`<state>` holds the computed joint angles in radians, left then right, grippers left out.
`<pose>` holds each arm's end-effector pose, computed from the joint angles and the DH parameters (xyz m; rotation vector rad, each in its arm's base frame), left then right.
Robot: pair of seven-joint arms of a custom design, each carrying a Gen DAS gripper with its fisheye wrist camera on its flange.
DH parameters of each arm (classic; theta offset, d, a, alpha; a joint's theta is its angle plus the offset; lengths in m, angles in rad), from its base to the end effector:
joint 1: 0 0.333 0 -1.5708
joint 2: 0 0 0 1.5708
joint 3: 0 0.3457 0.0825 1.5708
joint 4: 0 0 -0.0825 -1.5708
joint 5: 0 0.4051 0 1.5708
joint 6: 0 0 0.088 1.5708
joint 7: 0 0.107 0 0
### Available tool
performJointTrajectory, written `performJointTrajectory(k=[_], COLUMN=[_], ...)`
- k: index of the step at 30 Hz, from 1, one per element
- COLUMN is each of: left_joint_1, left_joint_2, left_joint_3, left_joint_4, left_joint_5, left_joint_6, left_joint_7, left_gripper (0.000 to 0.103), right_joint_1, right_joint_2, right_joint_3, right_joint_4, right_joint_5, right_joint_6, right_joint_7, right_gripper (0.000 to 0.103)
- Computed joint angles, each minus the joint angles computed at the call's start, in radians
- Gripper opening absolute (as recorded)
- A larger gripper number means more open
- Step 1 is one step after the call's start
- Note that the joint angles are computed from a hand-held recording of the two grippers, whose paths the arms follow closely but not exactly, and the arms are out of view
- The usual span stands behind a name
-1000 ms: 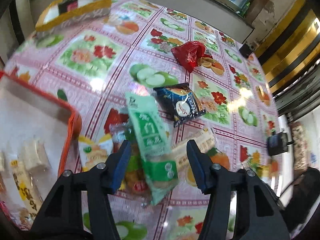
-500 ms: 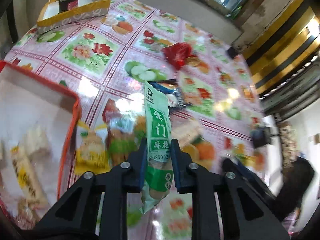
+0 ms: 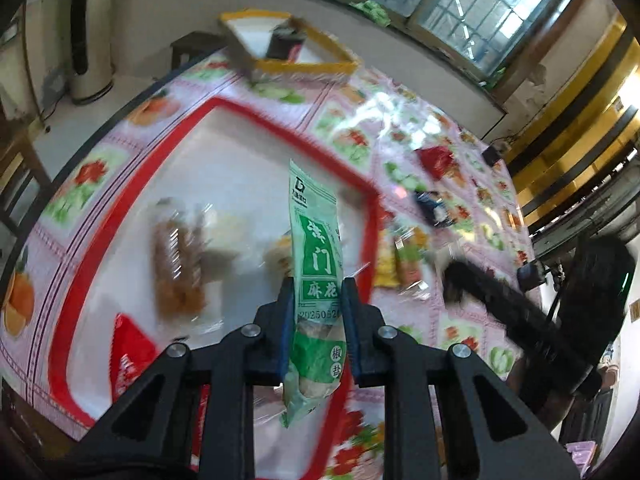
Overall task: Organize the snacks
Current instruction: 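Carry the green packet into the tray with the left gripper while the right gripper carries a clear packet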
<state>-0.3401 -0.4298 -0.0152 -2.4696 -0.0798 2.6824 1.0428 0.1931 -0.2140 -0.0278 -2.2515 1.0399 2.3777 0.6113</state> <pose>0.4358 -0.1597 0.5391 -2.2207 1.7577 -0.9123 0.5185 0.0949 0.5129 -1.9178 1.1921 0.0430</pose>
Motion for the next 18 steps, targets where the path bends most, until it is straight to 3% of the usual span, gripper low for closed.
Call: performJointTrajectory(k=[5, 10, 13, 18], left_joint_1=[-0.04, -0.024, -0.039, -0.041], left_joint_2=[-0.016, -0.038, -0.048, -0.04], left_joint_3=[0.066, 0.091, 0.135, 0.151], left_joint_4=[-0.042, -0.055, -0.058, -0.054], left_joint_5=[-0.082, -0.117, -0.176, -0.249], left_joint_6=[0.017, 0.006, -0.004, -0.007], left_joint_7=[0.075, 0.123, 0.179, 0.231], left_gripper=[0.024, 0.024, 0.024, 0.024], right_joint_1=[0.049, 0.069, 0.075, 0.085], right_joint_2=[0.119, 0.23, 0.264, 0.282], right_joint_3=[0.064, 0.087, 0.098, 0.107], right_joint_4=[0.122, 0.22, 0.246, 0.244], right_joint_5=[-0.079, -0.129, -0.167, -0.212], right_joint_6=[0.034, 0.027, 0.033, 0.064], right_joint_7=[0.073, 0.152, 0.185, 0.23], right_gripper=[0.032, 0.032, 0.033, 0.033])
